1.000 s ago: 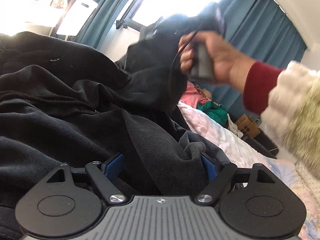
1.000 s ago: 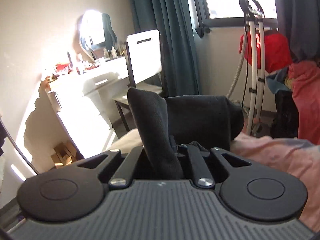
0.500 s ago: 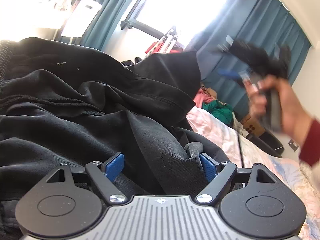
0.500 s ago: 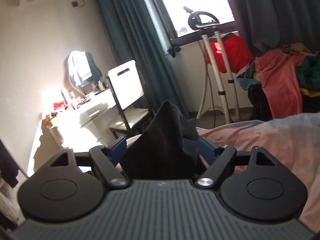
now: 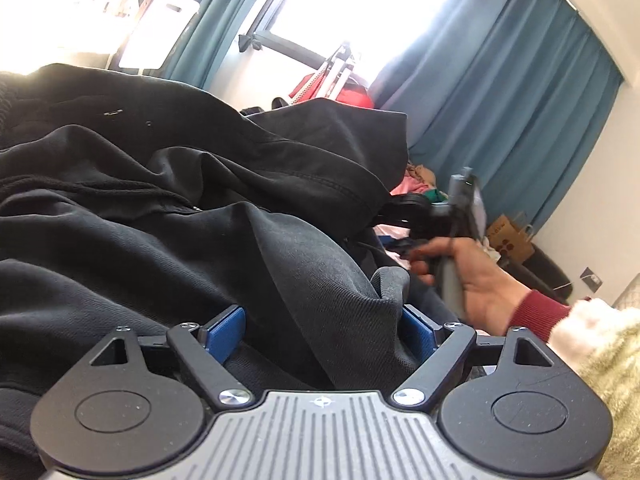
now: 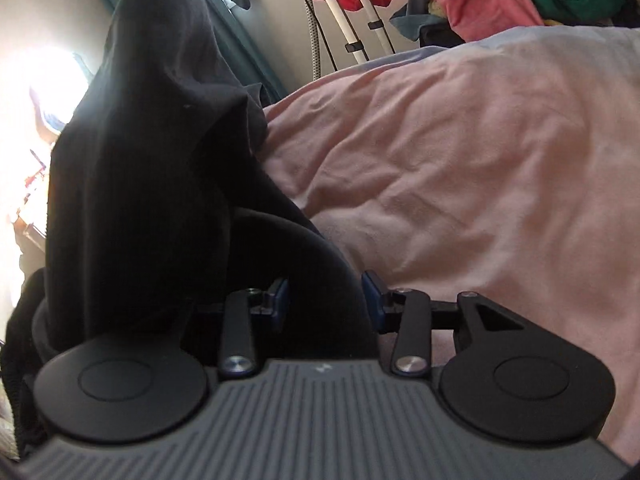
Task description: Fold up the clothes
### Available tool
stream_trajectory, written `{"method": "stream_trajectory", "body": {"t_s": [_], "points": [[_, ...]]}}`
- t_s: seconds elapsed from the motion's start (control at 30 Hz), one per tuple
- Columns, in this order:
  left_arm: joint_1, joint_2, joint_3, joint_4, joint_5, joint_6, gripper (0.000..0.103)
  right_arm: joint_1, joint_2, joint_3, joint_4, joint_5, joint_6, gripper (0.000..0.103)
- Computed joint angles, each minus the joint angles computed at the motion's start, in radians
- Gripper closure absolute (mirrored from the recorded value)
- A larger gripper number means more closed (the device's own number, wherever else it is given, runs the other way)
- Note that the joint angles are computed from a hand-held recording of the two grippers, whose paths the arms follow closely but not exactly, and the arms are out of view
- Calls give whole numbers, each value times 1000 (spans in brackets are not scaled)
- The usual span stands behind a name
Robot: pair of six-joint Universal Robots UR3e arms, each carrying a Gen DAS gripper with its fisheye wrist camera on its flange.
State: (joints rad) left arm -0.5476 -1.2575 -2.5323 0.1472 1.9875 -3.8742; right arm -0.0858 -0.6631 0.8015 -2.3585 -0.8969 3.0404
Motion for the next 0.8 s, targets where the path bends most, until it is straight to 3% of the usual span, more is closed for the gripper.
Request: {"method": "stream_trajectory", "body": {"t_s": [0.03,0.1,0.3,0.4,0.5,0.63,0.67,0.8], "points": [[0,-15,2,15,-2,14,18,-4,-19,39,-31,7,-3,89],[3,-39,4,42,-10,37,18,-29,-91,181,-144,40,18,94],[-33,-27,8,45,18,33,19,-190,-451,734,-483,111,101,94],[-91,-16,26,31,75,16,19,-301,-652,976,-581,142,117,94],[-151,1,50,6,132,-5,19,-465,-854,1158,-576,206,115,95],[-209,31,89,-53,182,-4,19,-793,-1152,1316,-349,363,14,95],[-230,28,102,-62,197,-1,19,-898,-1240,1345,-214,417,-61,94],[-321,-22,159,-89,280,19,19,-1306,-1545,1329,624,487,-455,94]]}}
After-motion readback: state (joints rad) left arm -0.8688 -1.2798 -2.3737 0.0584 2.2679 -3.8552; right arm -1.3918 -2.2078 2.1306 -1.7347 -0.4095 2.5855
